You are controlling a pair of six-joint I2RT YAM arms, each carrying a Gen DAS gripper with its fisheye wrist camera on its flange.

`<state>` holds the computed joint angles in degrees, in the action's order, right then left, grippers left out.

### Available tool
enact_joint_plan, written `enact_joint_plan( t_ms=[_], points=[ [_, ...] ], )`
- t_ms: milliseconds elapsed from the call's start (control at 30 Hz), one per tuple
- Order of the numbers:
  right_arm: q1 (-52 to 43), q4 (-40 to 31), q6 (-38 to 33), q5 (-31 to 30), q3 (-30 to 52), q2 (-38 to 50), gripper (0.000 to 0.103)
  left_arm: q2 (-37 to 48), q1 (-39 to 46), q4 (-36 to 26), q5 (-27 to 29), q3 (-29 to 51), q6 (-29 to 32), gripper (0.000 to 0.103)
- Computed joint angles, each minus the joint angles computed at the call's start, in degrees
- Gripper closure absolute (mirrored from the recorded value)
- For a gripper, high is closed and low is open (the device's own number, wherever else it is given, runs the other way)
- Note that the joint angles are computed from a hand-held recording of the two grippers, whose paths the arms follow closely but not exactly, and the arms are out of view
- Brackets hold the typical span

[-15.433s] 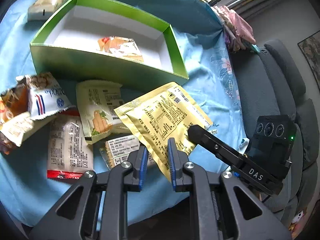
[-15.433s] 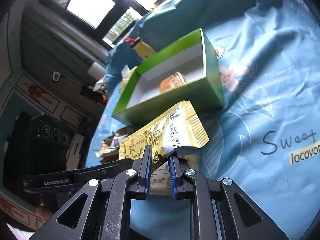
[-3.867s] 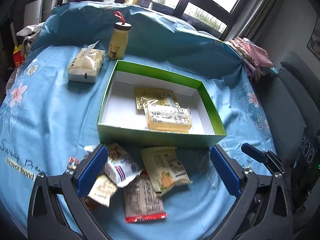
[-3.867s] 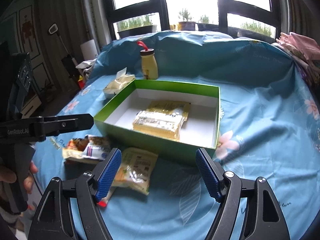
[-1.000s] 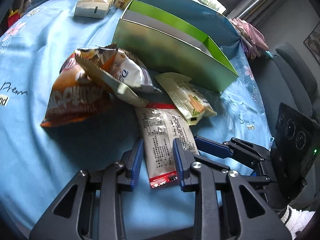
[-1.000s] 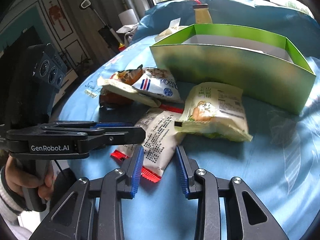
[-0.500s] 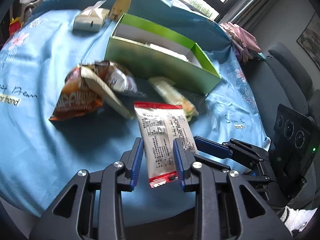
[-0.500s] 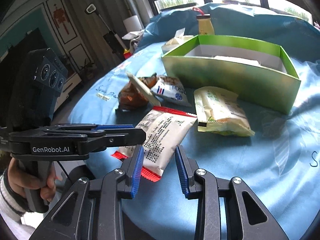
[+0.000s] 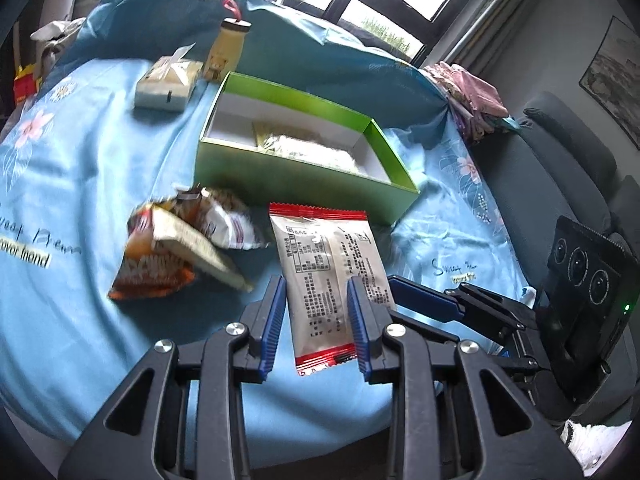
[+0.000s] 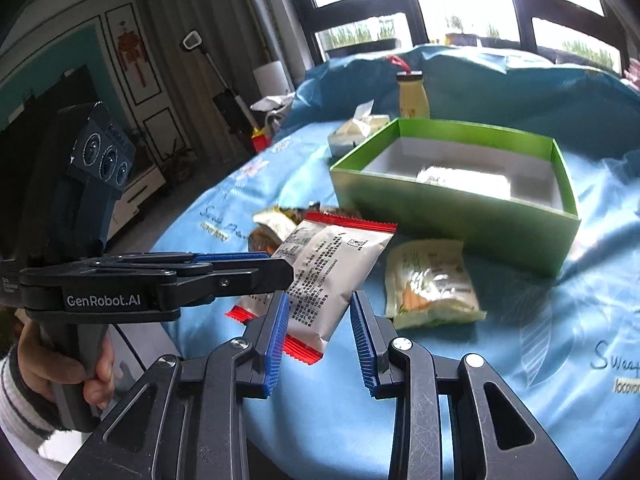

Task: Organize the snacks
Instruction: 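Lift the red-sealed packet and carry it over the green box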

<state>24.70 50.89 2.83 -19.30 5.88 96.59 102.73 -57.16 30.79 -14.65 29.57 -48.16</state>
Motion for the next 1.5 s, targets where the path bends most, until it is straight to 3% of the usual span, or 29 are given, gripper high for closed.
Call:
enact_joint_plan(
  t_ms=[400,733,1067,1500],
  points=[
    [-8.0,-6.7,-2.8,-3.0,4.0,-5.5,0.068,2.2,4.8,-4.3,4.4,9.3,7.0,0.072],
    [-12.4,-10.9,-5.0,-3.9,10.8,-4.8,0.068,5.9,9.6,-6.7,8.9,17.5,11.5,0.072],
    [-15.3,-12.0,-6.5,-4.7,18.9,1.8,0.068,11.8,14.6,-10.8,12.8,27.5,15.8,0.072],
    [-17.1,-14.9,-7.0,-6.1,31.3,14.9,0.068,21.8,19.6,-14.0,17.9,37.9,16.7,0.072]
  ],
)
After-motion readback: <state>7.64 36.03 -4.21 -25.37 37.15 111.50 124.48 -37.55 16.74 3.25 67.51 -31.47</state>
